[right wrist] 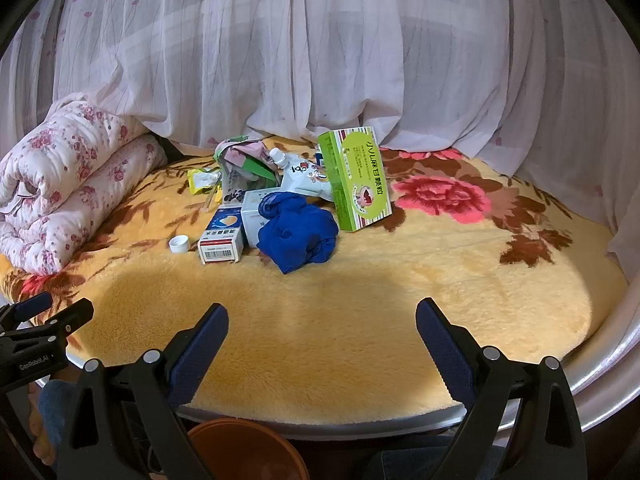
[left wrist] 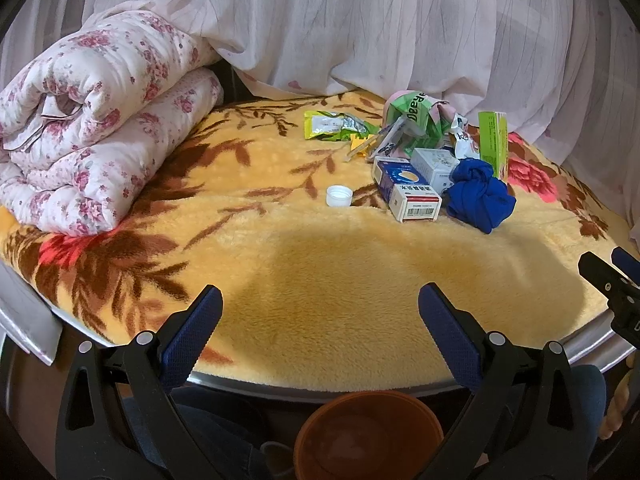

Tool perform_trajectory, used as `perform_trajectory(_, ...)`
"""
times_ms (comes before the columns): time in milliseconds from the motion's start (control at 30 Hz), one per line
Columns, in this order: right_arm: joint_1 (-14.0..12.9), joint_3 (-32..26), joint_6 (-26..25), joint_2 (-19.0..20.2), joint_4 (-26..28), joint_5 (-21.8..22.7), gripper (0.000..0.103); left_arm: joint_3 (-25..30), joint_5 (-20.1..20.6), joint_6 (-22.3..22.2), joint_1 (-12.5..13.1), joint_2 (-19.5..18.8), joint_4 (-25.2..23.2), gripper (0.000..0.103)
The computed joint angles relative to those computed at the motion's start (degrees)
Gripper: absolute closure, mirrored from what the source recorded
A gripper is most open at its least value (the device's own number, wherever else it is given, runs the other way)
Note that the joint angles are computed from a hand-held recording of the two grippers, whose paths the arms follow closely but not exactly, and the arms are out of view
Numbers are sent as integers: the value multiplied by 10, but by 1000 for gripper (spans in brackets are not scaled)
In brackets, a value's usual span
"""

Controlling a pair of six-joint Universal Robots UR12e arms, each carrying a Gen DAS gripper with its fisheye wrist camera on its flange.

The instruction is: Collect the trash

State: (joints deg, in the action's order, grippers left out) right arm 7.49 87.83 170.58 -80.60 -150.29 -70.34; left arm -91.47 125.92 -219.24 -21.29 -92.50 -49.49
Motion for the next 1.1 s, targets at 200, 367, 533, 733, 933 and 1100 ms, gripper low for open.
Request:
perform_trajectory(200, 3, -7, -4, 5, 13, -1, 10, 3, -14, -2, 6, -1, -9, 7)
perform_trajectory(367, 4, -20, -9, 14, 27, -1, 9, 3, -27, -1, 13, -1, -15, 7)
perform_trajectory(533, 13, -46, -28, 39, 22, -6, 5, -1, -46, -5, 21, 1, -16, 7)
perform_trajectory(733, 28, -110, -53, 92, 37, -14, 5, -5, -63, -2, 30, 0, -17, 7)
perform_trajectory(933, 43, -211, -58, 161, 127, -21, 5, -10, -73, 3, 37, 1, -14, 7)
perform_trajectory(1100, 48, -299, -62, 212, 247, -8, 5, -10, -77, 3, 41, 1, -15, 7)
